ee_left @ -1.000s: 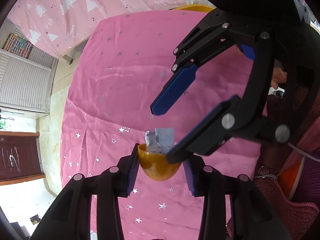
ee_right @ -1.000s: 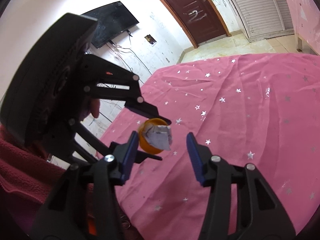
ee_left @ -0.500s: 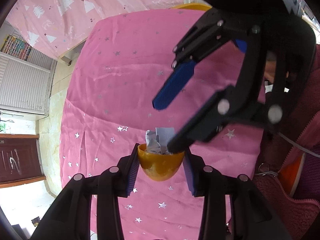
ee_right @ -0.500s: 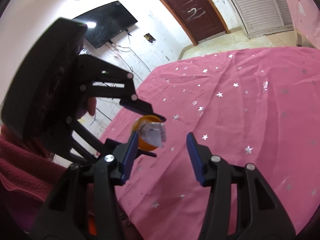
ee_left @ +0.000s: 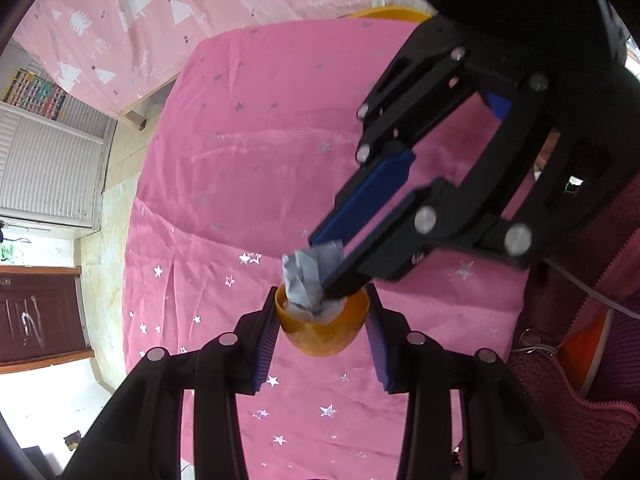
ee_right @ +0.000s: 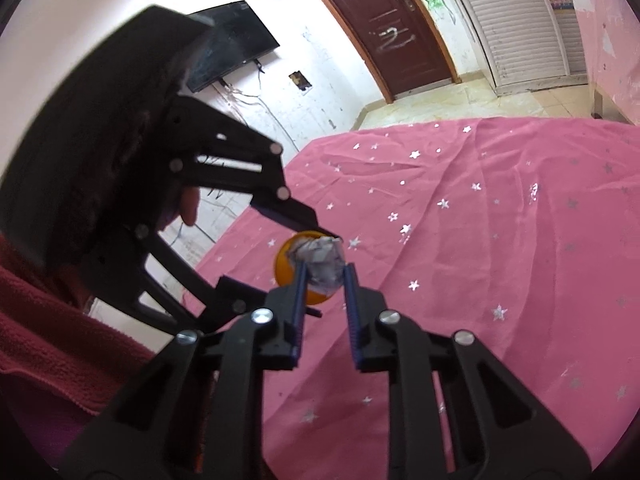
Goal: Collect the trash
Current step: 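Pull the white paper out of the cup with the right tool, then carry the cup and the paper to the yellow bin with both tools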
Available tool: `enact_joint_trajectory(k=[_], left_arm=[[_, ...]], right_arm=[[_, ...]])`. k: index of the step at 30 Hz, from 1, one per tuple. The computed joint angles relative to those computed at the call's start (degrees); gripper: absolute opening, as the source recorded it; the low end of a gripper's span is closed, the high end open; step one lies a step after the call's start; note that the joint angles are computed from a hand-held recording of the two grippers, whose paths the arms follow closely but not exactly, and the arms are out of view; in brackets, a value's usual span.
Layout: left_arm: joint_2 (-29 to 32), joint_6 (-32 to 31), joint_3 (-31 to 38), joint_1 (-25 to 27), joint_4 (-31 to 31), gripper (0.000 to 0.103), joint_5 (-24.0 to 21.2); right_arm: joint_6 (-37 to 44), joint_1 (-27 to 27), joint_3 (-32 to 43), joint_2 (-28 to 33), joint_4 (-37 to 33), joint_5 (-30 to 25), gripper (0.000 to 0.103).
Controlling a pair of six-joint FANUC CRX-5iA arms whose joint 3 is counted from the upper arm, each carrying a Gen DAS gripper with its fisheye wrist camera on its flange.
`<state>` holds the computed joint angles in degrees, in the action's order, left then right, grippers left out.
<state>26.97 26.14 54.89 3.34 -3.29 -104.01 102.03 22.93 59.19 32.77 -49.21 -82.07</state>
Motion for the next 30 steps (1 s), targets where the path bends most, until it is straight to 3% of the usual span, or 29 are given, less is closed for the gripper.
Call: enact_joint_trajectory(k=[6,11,22,30], left_arm=[[0.31,1.52,-0.69,0.24,-2.27,0.035,0.72],[0.56,6.84,-1.07,1.45,-1.70,0.035,3.17],[-2.30,19.81,-9.11,2.95,1.41,0.035,15.63],[-3.35,25.68,-12.13,2.76,2.95,0.035,21.67]], right_arm=[[-2.09,-0.56,-0.57,0.06,1.75,0.36,0.017],[-5.10,0.65,-0.82,0.11,6.52,1.24,0.017],[-11.15,2.86,-3.90,-1.48,16.38,5.65,0.017],[-15.20,4.22,-5.75,-2.44,21.62,8.29,0.017]])
